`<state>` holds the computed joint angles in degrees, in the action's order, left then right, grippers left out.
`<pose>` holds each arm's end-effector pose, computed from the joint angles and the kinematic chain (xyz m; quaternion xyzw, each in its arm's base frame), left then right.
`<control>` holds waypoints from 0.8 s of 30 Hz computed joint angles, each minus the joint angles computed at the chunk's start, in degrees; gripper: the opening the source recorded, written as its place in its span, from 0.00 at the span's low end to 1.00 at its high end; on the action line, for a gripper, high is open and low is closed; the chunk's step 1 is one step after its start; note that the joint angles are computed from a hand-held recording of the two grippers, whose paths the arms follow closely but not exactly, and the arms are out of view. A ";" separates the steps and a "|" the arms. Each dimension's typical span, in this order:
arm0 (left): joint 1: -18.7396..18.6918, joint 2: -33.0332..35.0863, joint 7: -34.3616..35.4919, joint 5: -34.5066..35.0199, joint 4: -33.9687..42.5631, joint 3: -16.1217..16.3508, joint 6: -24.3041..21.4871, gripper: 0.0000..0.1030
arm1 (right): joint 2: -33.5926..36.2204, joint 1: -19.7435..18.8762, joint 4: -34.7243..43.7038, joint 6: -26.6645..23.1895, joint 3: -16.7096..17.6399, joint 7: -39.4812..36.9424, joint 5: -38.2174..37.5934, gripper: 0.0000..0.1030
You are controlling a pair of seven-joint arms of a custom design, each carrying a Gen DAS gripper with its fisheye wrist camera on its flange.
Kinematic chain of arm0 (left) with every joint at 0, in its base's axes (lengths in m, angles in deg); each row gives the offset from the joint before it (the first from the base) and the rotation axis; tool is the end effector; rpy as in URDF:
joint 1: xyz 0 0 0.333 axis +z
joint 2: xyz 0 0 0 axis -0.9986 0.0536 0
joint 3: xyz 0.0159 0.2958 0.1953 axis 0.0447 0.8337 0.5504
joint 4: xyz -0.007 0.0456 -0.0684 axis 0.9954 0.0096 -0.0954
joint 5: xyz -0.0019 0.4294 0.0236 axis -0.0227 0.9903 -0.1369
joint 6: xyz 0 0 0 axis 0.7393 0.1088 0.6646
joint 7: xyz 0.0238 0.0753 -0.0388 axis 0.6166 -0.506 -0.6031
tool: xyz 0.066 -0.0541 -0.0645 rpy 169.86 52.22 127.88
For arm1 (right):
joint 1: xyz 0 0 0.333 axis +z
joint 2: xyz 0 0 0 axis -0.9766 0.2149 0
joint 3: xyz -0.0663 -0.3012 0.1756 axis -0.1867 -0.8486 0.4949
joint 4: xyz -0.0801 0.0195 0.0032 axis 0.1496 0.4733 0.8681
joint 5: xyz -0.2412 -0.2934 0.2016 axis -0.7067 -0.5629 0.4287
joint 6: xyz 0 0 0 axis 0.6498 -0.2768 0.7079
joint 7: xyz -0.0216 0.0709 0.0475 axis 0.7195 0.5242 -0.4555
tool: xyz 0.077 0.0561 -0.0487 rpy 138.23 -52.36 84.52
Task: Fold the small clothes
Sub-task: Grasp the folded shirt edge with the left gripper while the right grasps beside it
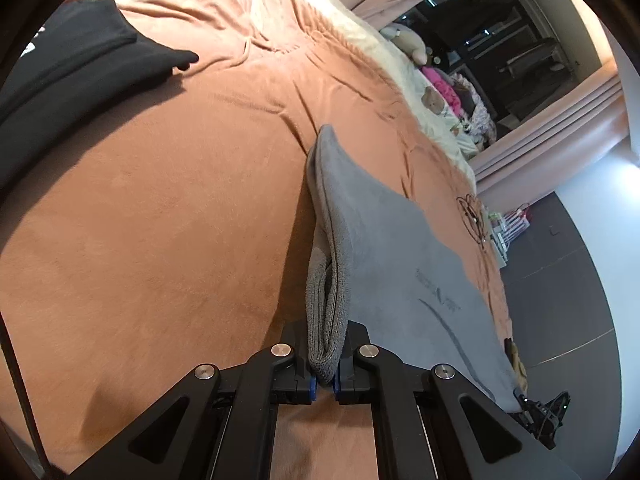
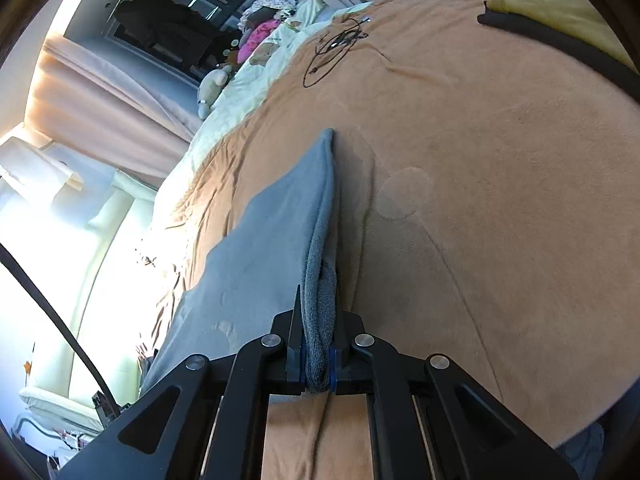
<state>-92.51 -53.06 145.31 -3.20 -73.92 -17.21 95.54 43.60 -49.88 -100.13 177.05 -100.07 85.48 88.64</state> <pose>0.6267 -0.1430 0.5125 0.7399 -0.5222 0.4238 0.0139 0.5174 0.0844 0.5655 -0.3743 0.7947 -0.0285 0.4771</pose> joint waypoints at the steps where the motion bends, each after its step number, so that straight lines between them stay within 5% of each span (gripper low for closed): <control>1: 0.02 -0.57 0.28 -0.34 -0.54 -0.02 -0.08 0.04 | -0.58 -0.18 -0.57 -0.06 0.32 0.22 -0.13 0.03; 17: -4.73 -12.30 13.49 -16.35 -14.85 3.28 1.69 0.05 | -10.37 -7.17 -8.63 -4.26 7.70 14.69 -16.80 0.04; 24: -5.71 -12.98 19.77 -24.12 -16.27 4.17 1.27 0.05 | -13.83 -17.82 -5.41 -15.37 17.18 27.11 -33.16 0.08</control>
<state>-98.22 -66.04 165.08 -27.32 -90.19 -13.04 96.80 29.77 -67.70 -105.55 161.68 -82.89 112.59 55.48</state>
